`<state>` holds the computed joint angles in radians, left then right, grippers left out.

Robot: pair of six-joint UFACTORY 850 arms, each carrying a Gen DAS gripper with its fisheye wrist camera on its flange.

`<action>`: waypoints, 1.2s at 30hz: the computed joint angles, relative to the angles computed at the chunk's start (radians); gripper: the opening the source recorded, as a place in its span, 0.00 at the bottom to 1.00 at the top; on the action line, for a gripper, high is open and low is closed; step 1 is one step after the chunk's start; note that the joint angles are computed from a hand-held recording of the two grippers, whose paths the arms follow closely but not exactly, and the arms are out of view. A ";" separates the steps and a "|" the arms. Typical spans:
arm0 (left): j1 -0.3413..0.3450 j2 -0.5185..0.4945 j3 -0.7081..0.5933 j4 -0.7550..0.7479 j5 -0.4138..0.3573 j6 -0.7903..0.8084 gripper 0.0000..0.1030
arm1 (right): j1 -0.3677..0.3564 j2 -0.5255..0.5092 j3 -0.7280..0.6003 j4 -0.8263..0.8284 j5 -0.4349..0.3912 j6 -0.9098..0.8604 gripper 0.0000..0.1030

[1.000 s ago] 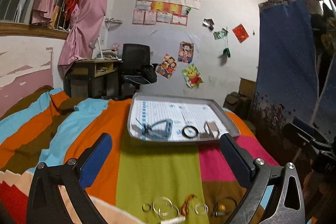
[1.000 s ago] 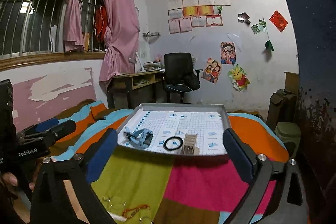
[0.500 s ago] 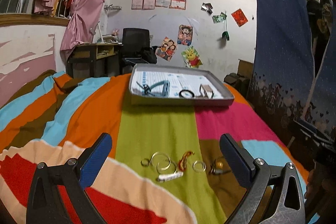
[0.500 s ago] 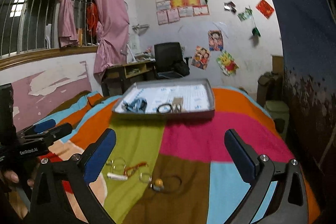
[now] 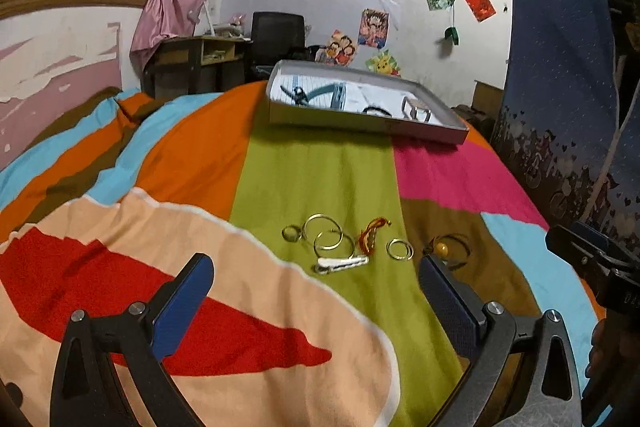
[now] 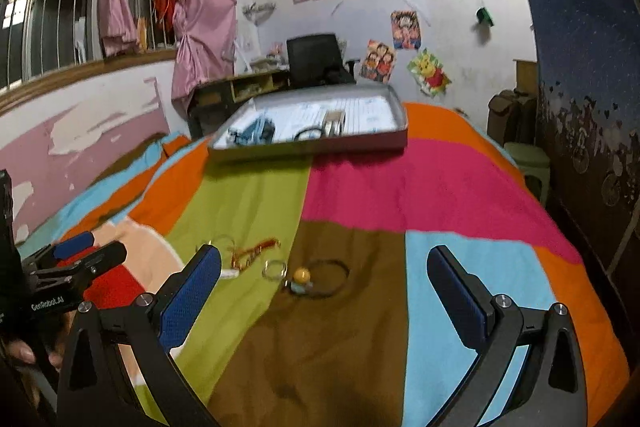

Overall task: Organize jewelry
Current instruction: 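Withdraw both tools from the tray back over the bedspread, then grasp the red bead bracelet with the left tool while the right tool grasps the yellow-bead cord necklace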

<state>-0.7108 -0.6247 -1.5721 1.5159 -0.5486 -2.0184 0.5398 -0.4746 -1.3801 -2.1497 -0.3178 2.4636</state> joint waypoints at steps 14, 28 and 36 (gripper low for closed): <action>0.022 -0.057 -0.074 -0.059 0.037 0.091 1.00 | -0.002 -0.055 -0.044 0.136 0.052 -0.115 0.99; 0.095 -0.197 -0.288 -0.228 0.189 0.360 1.00 | -0.024 -0.134 -0.167 0.146 0.008 -0.171 0.99; 0.130 -0.320 -0.492 -0.680 0.241 0.883 1.00 | -0.046 -0.224 -0.285 0.281 0.082 -0.325 0.98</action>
<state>-0.5806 -0.9449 -2.0637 0.8356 -0.3080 -1.1354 0.4942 -0.6987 -1.6652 -1.8686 -0.2357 2.1386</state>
